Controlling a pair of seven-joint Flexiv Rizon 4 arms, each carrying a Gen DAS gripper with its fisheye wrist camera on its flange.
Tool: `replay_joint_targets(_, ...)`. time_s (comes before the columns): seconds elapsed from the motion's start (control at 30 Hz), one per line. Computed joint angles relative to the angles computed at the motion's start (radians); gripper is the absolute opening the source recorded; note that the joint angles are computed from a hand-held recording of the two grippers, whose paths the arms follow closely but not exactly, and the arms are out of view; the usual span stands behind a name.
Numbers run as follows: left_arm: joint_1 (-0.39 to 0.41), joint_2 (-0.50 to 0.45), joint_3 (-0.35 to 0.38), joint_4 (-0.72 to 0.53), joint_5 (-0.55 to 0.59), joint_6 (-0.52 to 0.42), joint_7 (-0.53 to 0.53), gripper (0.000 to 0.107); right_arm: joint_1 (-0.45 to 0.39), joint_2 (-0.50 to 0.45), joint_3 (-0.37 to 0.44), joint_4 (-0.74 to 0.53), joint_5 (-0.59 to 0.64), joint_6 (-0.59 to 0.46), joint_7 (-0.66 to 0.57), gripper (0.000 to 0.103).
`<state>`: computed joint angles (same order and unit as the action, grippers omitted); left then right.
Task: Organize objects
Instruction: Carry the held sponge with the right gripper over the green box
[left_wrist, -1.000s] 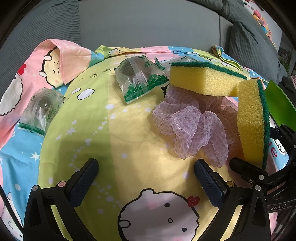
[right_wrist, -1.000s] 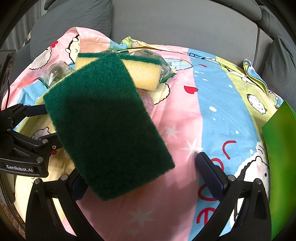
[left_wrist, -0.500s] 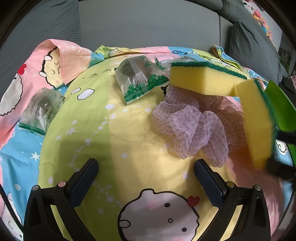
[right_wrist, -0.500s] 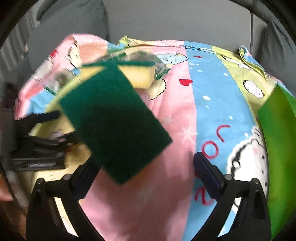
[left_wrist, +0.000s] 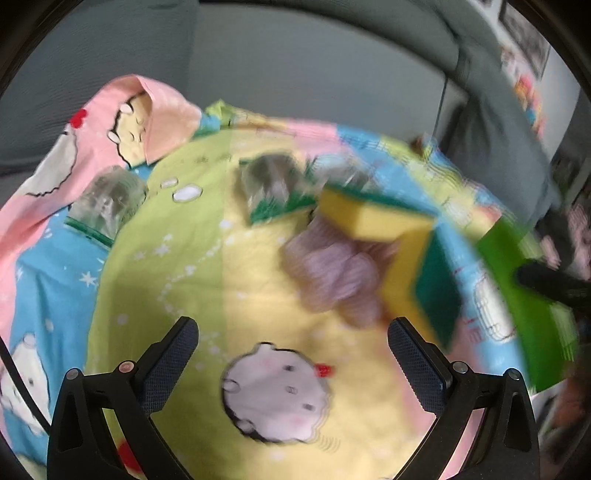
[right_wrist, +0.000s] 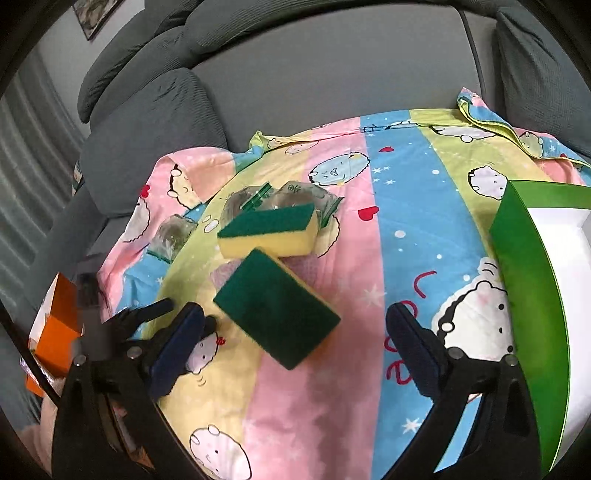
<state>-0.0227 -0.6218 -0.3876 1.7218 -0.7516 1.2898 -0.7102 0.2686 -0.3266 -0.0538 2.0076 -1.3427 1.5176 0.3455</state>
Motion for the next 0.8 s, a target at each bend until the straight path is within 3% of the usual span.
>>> replay_joint_targets(0.1,0.045,0.036,-0.067,0.034,-0.089,-0.076,0.034,0.103,-0.008,-0.025,-0.008,-0.02,0.014,0.034,0.001,0.098)
replay_joint_targets(0.23,0.013,0.047,-0.059,0.024,-0.153,-0.165,0.069,0.103,-0.013,-0.07,-0.02,-0.047,0.097,0.131,-0.063,0.085)
replay_joint_targets(0.27,-0.015,0.041,-0.034,0.012,-0.133,-0.17,0.056,0.102,-0.027,-0.083,0.004,-0.052,0.147,0.138,-0.107,0.082)
replay_joint_targets(0.37,-0.073,0.023,0.016,-0.017,-0.107,-0.183,0.027,0.085,-0.09,-0.114,0.11,-0.065,0.29,0.114,-0.24,0.072)
replay_joint_targets(0.5,-0.1,-0.016,0.052,-0.069,-0.066,-0.25,-0.038,0.078,-0.159,-0.153,0.208,-0.081,0.403,0.109,-0.359,0.071)
replay_joint_targets(0.53,-0.104,-0.019,0.056,-0.071,-0.061,-0.248,-0.043,0.071,-0.206,-0.178,0.28,-0.099,0.45,0.084,-0.42,0.071)
replay_joint_targets(0.67,-0.109,-0.04,0.049,-0.089,-0.048,-0.253,-0.053,0.057,-0.289,-0.243,0.42,-0.143,0.552,0.02,-0.565,0.071)
replay_joint_targets(0.73,-0.119,-0.042,0.057,-0.092,-0.034,-0.246,-0.068,0.054,-0.325,-0.275,0.476,-0.154,0.597,0.037,-0.623,0.064)
replay_joint_targets(0.8,-0.127,-0.042,0.058,-0.09,-0.021,-0.225,-0.076,0.052,-0.304,-0.27,0.453,-0.14,0.618,0.067,-0.634,0.061)
